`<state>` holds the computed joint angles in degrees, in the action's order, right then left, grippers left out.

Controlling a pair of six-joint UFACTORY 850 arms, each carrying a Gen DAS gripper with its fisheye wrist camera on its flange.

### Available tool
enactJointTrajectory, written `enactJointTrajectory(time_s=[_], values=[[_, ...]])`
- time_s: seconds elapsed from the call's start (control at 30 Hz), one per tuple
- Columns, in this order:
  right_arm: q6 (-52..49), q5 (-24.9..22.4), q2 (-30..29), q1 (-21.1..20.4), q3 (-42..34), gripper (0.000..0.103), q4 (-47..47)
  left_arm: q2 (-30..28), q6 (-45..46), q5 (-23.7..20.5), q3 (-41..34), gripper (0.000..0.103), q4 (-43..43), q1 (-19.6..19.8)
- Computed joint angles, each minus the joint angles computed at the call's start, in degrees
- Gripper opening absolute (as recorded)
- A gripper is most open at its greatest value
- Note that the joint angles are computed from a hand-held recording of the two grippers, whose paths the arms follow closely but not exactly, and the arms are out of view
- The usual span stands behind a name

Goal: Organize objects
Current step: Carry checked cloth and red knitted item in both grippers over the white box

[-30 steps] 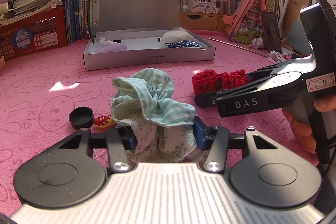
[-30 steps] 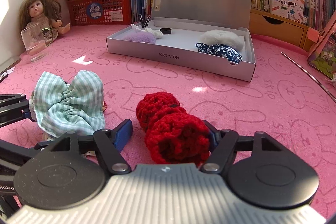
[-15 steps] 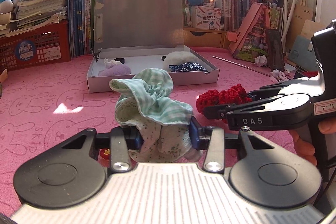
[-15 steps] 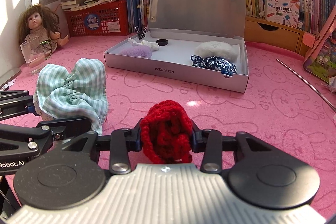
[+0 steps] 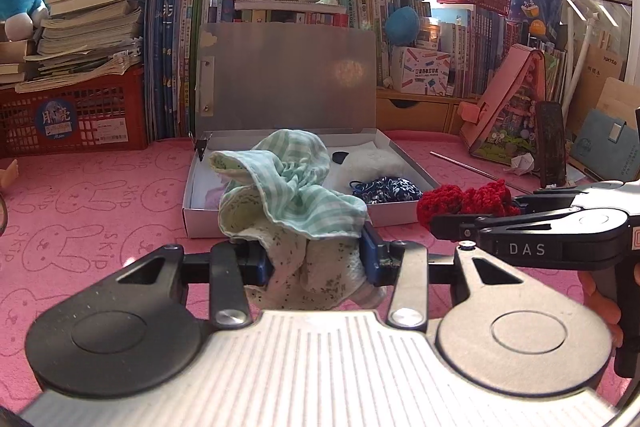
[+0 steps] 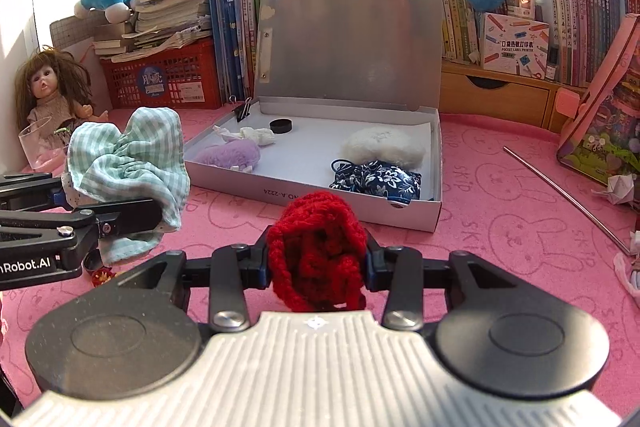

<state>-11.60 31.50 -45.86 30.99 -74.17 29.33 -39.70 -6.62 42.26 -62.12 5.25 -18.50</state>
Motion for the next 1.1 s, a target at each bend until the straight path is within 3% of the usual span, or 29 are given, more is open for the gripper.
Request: enactJointTrajectory(time_s=[0.5, 0.8, 1.1], values=[[1.46, -4.62, -2.64, -3.75, -7.84, 0.045, 3.99, -6.25, 2.56, -10.23, -14.38, 0.048, -6.19, 0.33], [-4.43, -6.47, -4.75, -4.12, -11.85, 0.046, 8.83, -9.53, 4.83, -13.47, -20.21, 0.048, -7.55, 0.41], [-8.86, -9.93, -7.57, -5.46, -18.65, 0.046, 13.21, -14.23, 4.37, -19.7, -29.63, 0.048, -9.53, 1.23]])
